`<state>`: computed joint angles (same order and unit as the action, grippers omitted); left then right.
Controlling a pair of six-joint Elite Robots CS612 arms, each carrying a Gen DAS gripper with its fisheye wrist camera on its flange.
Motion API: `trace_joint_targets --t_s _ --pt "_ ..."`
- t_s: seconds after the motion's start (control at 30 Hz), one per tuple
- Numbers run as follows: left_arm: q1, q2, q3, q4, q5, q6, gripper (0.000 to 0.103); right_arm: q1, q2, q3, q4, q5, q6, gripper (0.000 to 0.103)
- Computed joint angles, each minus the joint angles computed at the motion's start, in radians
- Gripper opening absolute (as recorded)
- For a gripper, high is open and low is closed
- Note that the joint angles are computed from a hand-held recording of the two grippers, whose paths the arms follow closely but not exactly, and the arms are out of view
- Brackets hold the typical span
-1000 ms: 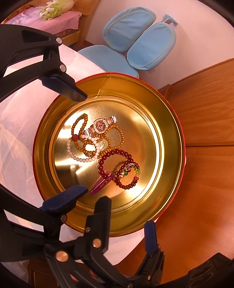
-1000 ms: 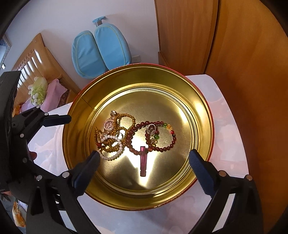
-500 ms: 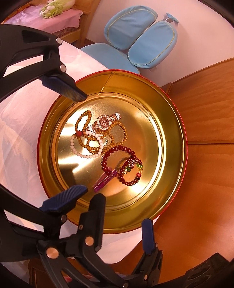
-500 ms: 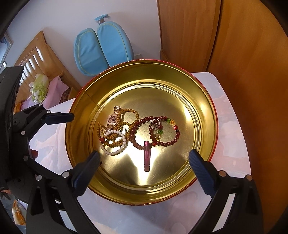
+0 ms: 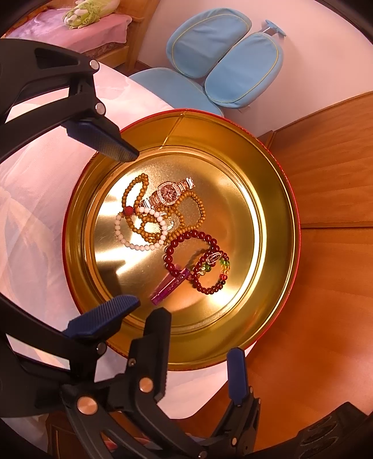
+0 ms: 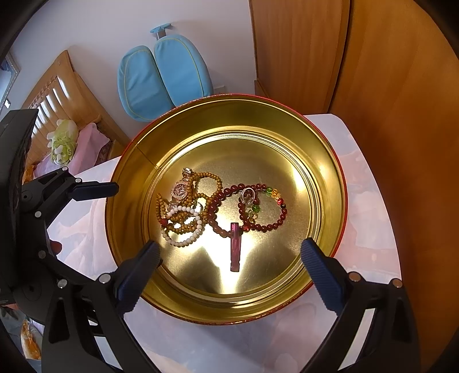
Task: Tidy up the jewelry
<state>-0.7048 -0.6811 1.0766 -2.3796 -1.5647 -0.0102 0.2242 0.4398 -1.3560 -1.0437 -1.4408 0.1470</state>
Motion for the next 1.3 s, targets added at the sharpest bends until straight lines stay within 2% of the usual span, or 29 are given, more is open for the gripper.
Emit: trace_joint_targets --t_s 1.3 --pt "0.002 -0.005 0.015 -0.005 -0.02 -0.003 0.091 -0.004 0.007 -0.013 0.01 0.017 0.006 0.099"
